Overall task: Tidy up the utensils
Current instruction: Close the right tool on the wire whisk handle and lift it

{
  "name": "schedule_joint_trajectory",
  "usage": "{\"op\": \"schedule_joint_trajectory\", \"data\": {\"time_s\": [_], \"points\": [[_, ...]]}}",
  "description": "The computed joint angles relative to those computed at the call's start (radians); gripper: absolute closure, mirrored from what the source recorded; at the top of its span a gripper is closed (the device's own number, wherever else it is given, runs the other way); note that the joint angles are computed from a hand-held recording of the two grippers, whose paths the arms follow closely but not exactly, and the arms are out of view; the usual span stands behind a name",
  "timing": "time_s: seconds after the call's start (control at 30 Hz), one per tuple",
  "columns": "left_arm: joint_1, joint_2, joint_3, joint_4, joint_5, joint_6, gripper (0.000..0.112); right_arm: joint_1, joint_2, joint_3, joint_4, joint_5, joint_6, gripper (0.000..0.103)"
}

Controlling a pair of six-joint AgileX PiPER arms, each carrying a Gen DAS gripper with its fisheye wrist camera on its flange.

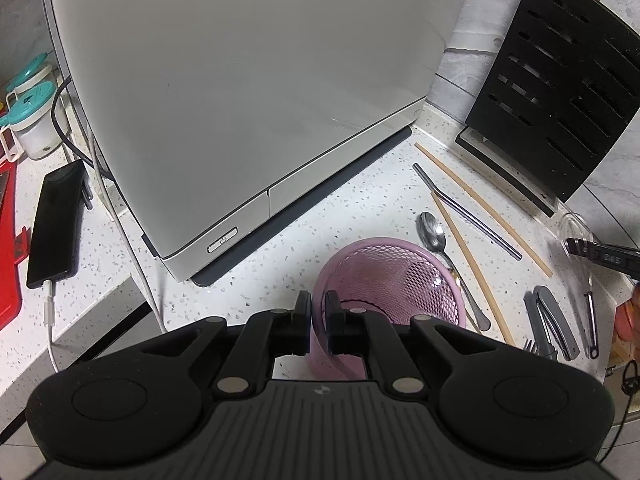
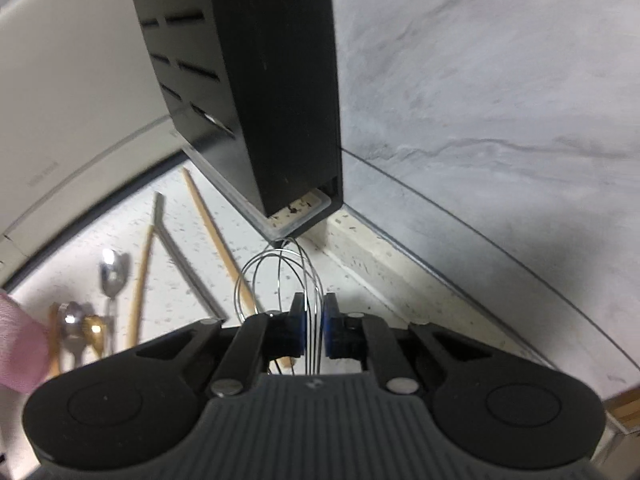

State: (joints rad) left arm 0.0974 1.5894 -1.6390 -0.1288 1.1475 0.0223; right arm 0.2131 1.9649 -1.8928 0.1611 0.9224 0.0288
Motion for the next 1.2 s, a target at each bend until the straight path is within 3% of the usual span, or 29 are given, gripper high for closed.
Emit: {"op": "schedule_joint_trajectory", "data": {"time_s": [0.33,0.43,0.53,0.87,0.93,1.2], "points": [[-0.009,-0.005,0.005,0.002,-0.004,-0.019,0.105,-0.02,-0.215,0.145,0.169,-0.069,-0.121,0.099],[-0.012,-0.001,0.0,-0.002,0.003,-0.024,0.105,0.002,-0.265,0.168,0.244,-0.146,-0.149,0.099],[-0.017,0.001,0.0,0.003,0.004,-0.032,0.105,0.069,-0.296,0.197,0.264,-0.274,-0.12,0.099],[-0.014,0.003,-0.003,-0.005,0.008,-0.038,0.105,0.33,-0.185,0.093,0.04,-0.567,0.185,0.099],[-0.009,0.003,-0.002,-0.013,0.008,-0.031,0.105,0.361,-0.154,0.066,-0.011,-0.599,0.238,0.099],[0.002,-0.001,0.011,-0.031,0.003,-0.019,0.105,0.404,-0.063,0.004,0.048,-0.656,0.253,0.099]]}}
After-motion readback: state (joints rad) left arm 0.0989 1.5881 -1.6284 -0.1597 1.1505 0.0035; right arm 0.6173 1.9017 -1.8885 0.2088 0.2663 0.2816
